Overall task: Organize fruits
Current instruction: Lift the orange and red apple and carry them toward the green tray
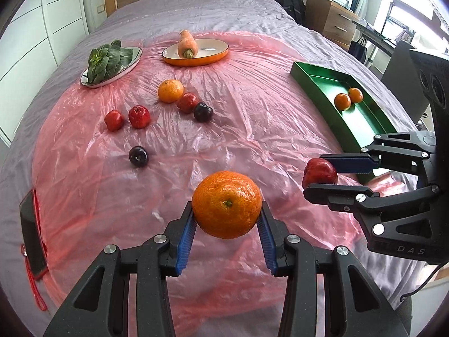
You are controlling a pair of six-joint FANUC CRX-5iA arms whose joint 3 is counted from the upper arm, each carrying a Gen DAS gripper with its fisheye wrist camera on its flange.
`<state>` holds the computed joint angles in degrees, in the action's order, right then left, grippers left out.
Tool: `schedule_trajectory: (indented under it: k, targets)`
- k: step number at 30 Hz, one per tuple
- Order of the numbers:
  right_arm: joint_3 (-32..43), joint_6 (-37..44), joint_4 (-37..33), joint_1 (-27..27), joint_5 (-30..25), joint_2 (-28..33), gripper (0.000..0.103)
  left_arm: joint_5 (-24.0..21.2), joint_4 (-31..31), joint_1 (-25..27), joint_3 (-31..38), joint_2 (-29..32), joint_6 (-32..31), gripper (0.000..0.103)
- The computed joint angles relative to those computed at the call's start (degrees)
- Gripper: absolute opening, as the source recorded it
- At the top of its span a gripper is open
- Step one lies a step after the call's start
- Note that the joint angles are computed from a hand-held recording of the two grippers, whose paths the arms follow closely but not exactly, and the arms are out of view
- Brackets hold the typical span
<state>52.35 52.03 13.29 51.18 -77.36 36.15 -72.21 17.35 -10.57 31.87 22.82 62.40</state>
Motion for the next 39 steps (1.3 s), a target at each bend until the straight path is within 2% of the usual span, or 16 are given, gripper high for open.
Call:
schedule_trajectory:
  k: [16, 28, 39]
  targets:
    - [-14.05, -13.16, 7.49, 6.3, 2.0, -9.48, 0.041, 2.77, 0.71, 0.25, -10.6, -9.83, -0.83, 0.037]
    - [-23.87, -20.83, 9.73, 9.49, 2.69, -15.92, 0.041, 4.86, 0.4, -0.11, -13.91, -14.18, -0.17, 0.037]
    - [-36.36, -31.15, 13.05, 12.08, 3.81, -24.49, 0.041, 4.69, -1.87, -4.85, -14.14, -15.43, -0.23, 0.037]
